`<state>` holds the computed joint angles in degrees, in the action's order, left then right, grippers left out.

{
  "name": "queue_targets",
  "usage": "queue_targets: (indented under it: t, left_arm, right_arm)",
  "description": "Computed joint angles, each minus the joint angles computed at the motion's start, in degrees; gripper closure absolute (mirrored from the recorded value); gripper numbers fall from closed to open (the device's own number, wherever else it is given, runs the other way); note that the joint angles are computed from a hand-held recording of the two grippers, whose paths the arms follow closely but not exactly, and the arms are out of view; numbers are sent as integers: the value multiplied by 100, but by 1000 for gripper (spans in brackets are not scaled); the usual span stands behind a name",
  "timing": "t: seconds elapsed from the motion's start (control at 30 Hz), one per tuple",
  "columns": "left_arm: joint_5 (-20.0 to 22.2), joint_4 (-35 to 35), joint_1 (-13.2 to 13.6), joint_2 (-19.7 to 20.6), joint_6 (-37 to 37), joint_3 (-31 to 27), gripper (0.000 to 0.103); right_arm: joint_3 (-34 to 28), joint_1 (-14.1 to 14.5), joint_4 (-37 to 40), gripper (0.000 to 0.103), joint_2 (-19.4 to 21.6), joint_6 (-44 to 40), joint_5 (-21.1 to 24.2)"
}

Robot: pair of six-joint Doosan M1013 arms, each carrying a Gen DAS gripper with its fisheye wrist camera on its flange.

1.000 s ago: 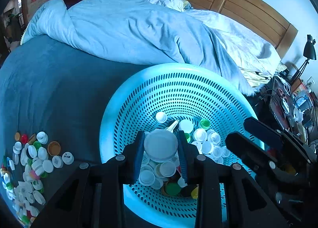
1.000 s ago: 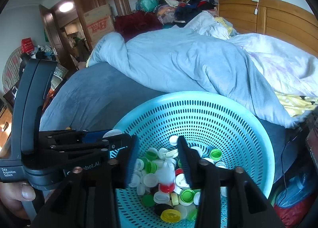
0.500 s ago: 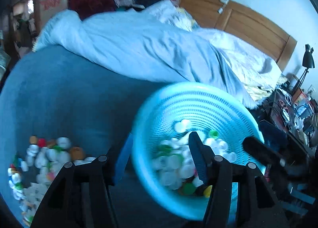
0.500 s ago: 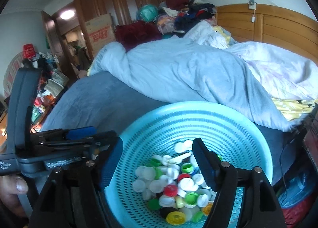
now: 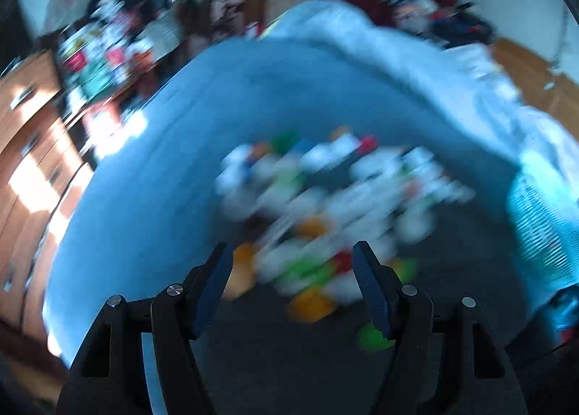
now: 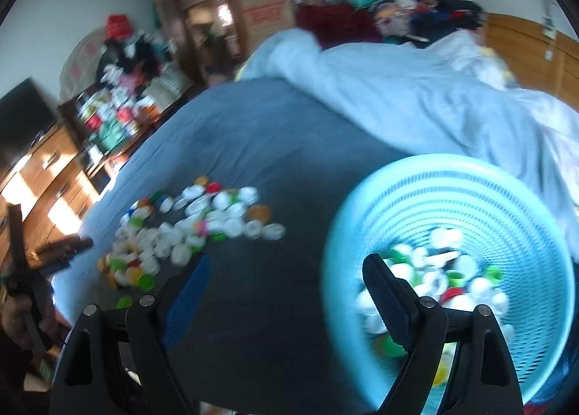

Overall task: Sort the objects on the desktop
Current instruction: 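Move both grippers back from the basket to the cap pile, then grasp an orange cap with the left gripper while the right gripper grasps a green cap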

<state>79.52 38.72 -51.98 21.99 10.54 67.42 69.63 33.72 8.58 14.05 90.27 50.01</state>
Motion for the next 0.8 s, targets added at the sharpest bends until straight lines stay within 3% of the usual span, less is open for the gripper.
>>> queue_targets:
  t: [0.07, 0.2, 0.43, 0.47, 0.5, 0.53, 0.7, 0.8]
  left_arm:
    - [57, -148, 22, -92, -210, 306, 41]
    - [-461, -291, 95, -227, -540, 717, 42]
    - [-825, -207, 237, -303, -666, 988, 42]
    - [-783, -273, 271, -279, -638, 975, 49]
    - [-812, -335, 294, -284, -601, 984, 70]
    - [-898, -429, 314, -310, -566, 1027, 78]
    - [-788, -162, 146, -391, -709, 1056, 78]
    - [-851, -64, 102, -533, -1073, 1186, 78]
  right_arm:
    - [-9, 109, -3, 13, 33, -104, 78]
    - [-121, 325, -118, 13, 147, -210, 326]
    - [-297, 538, -334, 13, 291, -170, 605]
    - [-327, 560, -343, 13, 314, -181, 637]
    - [-352, 578, -348, 14, 331, -188, 660]
    - [-375, 604, -355, 14, 351, -207, 674]
    - [-405, 706, -161, 15, 407, -430, 627]
    - [-446, 789, 288, 22, 544, -936, 820]
